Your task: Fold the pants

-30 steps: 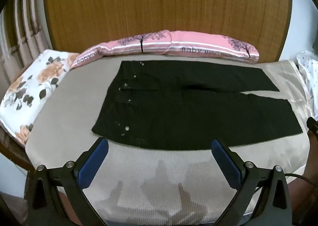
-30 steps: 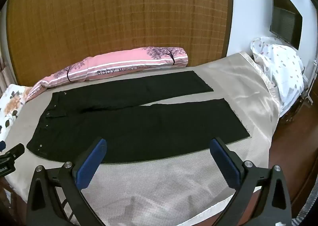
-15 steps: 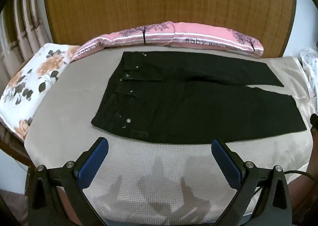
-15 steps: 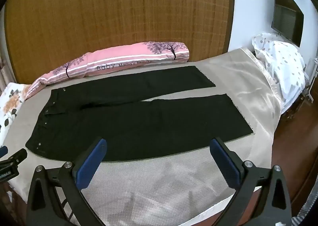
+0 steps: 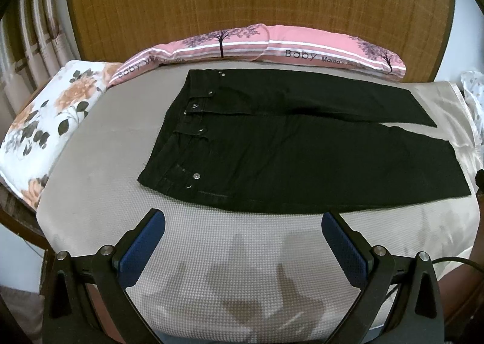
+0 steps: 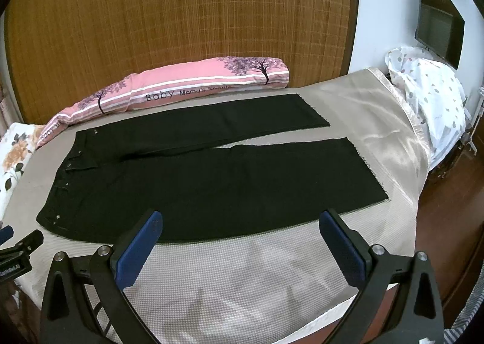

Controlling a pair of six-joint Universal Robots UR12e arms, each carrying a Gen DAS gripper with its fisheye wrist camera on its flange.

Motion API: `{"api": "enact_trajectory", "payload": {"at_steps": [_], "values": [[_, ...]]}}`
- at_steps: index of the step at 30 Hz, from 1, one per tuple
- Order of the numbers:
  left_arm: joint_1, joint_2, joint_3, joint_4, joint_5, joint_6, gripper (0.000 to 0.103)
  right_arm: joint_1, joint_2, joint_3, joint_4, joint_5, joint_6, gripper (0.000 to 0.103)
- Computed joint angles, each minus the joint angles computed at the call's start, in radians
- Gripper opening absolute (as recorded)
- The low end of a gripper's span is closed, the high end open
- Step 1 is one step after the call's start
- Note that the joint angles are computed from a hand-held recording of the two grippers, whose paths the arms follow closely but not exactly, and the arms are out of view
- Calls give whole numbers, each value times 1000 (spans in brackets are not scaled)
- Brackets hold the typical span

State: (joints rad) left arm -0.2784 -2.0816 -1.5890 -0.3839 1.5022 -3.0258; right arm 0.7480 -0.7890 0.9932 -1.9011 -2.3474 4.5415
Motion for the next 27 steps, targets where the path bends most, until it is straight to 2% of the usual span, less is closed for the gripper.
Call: {"api": "enact_trajectory", "payload": {"at_steps": [27], "values": [[-4, -5, 0, -1, 18, -1, 102, -6, 4, -5, -11, 17, -14, 103]]}}
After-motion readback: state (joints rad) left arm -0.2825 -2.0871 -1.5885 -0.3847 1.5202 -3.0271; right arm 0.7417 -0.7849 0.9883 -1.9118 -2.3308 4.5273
